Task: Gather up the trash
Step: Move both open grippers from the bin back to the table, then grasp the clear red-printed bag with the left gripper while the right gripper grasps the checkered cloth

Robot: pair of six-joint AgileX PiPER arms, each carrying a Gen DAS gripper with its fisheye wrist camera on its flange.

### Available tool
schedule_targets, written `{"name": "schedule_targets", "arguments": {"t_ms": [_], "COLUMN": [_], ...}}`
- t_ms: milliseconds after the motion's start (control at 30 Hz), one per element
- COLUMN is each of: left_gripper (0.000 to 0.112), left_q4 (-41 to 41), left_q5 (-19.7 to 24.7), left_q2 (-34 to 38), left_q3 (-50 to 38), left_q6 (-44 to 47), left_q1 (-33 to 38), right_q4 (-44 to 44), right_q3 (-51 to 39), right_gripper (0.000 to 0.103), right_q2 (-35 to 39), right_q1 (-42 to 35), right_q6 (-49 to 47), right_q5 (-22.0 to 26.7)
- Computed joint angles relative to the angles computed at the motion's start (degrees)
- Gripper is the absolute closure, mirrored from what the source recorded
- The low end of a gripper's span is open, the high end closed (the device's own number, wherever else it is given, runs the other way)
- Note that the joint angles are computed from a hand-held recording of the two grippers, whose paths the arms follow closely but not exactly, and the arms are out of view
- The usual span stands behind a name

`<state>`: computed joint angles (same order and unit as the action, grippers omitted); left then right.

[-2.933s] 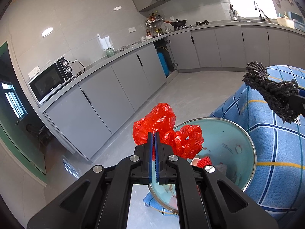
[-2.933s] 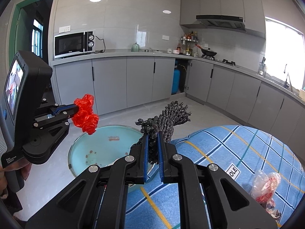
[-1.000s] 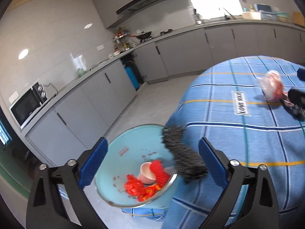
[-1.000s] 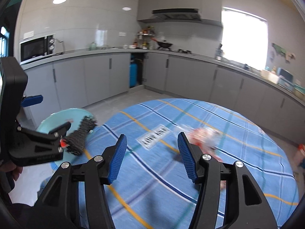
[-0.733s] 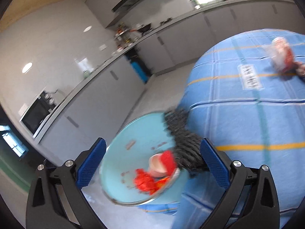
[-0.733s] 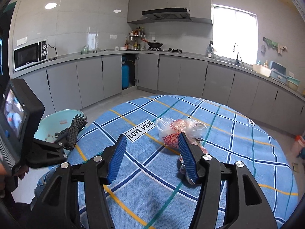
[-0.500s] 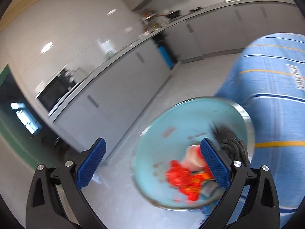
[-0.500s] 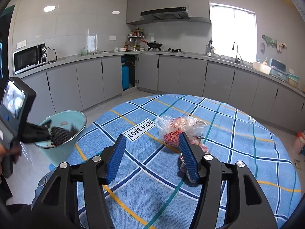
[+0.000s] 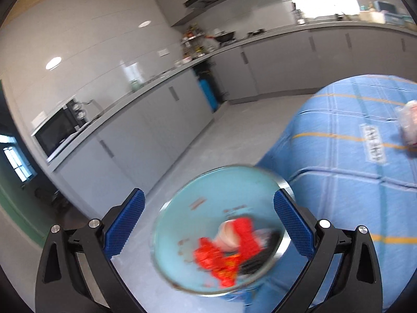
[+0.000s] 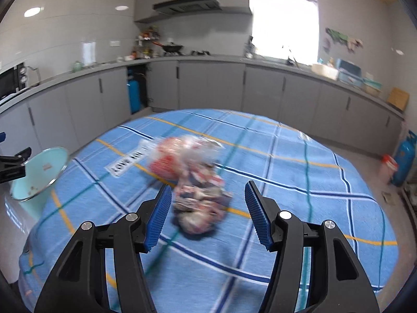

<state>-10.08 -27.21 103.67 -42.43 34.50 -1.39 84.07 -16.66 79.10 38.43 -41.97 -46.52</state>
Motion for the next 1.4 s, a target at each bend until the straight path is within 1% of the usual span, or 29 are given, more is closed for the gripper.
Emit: {"name": "schedule_targets", "arguments": {"t_ms": [133,167,233,267,300,333,367,400,433,467,500,567,633,667,733,800,867,900,967,1033,1067,1100,1233,1400], "left_gripper": [0.015,0.015,0.015,0.015,0.015,0.015,0.015,0.015,0.015,0.015,0.015,0.015,0.015,0.015,0.015,0.015,0.015,0.015,0.015,0.015,0.015,0.015,0.015,0.015], "left_q4": [-1.2,-1.3,-2.2,-2.4,-3.6,-3.8,-3.8,-3.9,-3.9,-3.8,-3.6,-3.9,-4.3,-4.9,-6.0,-7.3,-8.9,-10.4,-11.9,-11.9,-11.8,-12.3,-16.7,-18.9], "left_q5": [-0.5,-0.2,-0.5,-0.7,-1.0,-1.0,-1.1,-1.4,-1.4,-1.3,-1.1,-0.8,-0.1,-0.1,0.9,2.1,2.6,2.8,3.8,5.2,5.8,6.4,6.4,7.1], "left_q2": [-0.9,-1.0,-1.2,-1.3,-1.5,-1.8,-2.0,-2.3,-2.6,-2.8,-2.9,-3.4,-3.7,-4.0,-4.3,-4.4,-4.2,-3.9,-3.5,-3.1,-2.8,-2.4,-0.2,2.2], "left_q3": [0.7,0.6,1.0,1.2,1.8,2.1,2.4,2.8,3.0,3.0,3.0,3.0,2.6,2.6,1.8,0.9,0.0,-0.6,-1.6,-2.8,-3.4,-4.1,-5.6,-6.5], "left_q6": [0.6,0.6,1.1,1.4,2.3,2.6,2.7,2.9,2.9,2.9,2.7,2.7,2.8,3.1,3.5,4.2,5.8,7.1,8.1,7.8,7.5,7.9,12.2,14.2], "left_q1": [-5.4,-6.3,-8.7,-9.6,-11.0,-11.8,-12.3,-13.1,-13.6,-13.9,-14.0,-15.0,-16.1,-16.9,-18.8,-20.8,-22.7,-24.4,-26.8,-28.7,-29.7,-31.2,-35.6,-38.9], "right_q4": [-3.1,-4.0,-6.6,-6.0,-4.9,-4.7,-4.2,-4.5,-6.5,-7.4,-7.5,-8.3,-4.8,-1.3,4.0,6.9,7.3,7.0,4.9,2.9,0.8,-0.1,-3.7,-9.3], "right_q3": [-1.0,-2.0,-3.4,-4.2,-5.5,-6.3,-7.6,-8.2,-8.1,-7.8,-7.3,-5.7,-4.1,-2.9,-1.6,-1.2,-0.3,-0.1,0.5,1.1,1.4,1.7,3.3,6.0], "right_gripper": [0.045,0.045,0.045,0.045,0.046,0.048,0.056,0.063,0.069,0.076,0.081,0.086,0.088,0.088,0.089,0.089,0.089,0.089,0.089,0.089,0.089,0.088,0.088,0.088], "right_q2": [1.3,2.0,3.3,4.1,5.1,5.7,6.9,7.7,8.0,7.9,7.6,5.9,3.4,1.1,-2.6,-5.1,-7.3,-7.8,-8.5,-8.8,-8.8,-9.0,-9.5,-11.2], "right_q1": [-5.7,-8.4,-12.5,-13.1,-14.6,-16.1,-18.5,-19.9,-20.6,-20.5,-19.7,-18.3,-16.1,-14.2,-12.5,-12.6,-14.4,-16.1,-20.3,-23.5,-26.0,-27.2,-30.7,-36.8], "right_q6": [-0.9,-2.0,-2.1,-3.5,-5.7,-7.2,-9.6,-10.4,-9.0,-8.1,-7.5,-5.6,-7.3,-9.4,-13.3,-16.3,-17.6,-18.1,-18.2,-17.6,-16.7,-16.5,-14.0,-10.6], "right_q5": [5.1,8.3,13.1,13.9,15.7,17.9,21.8,24.4,26.0,26.4,26.0,25.1,22.3,19.6,16.0,13.3,12.2,12.3,14.6,16.5,18.5,19.1,19.9,23.0]}}
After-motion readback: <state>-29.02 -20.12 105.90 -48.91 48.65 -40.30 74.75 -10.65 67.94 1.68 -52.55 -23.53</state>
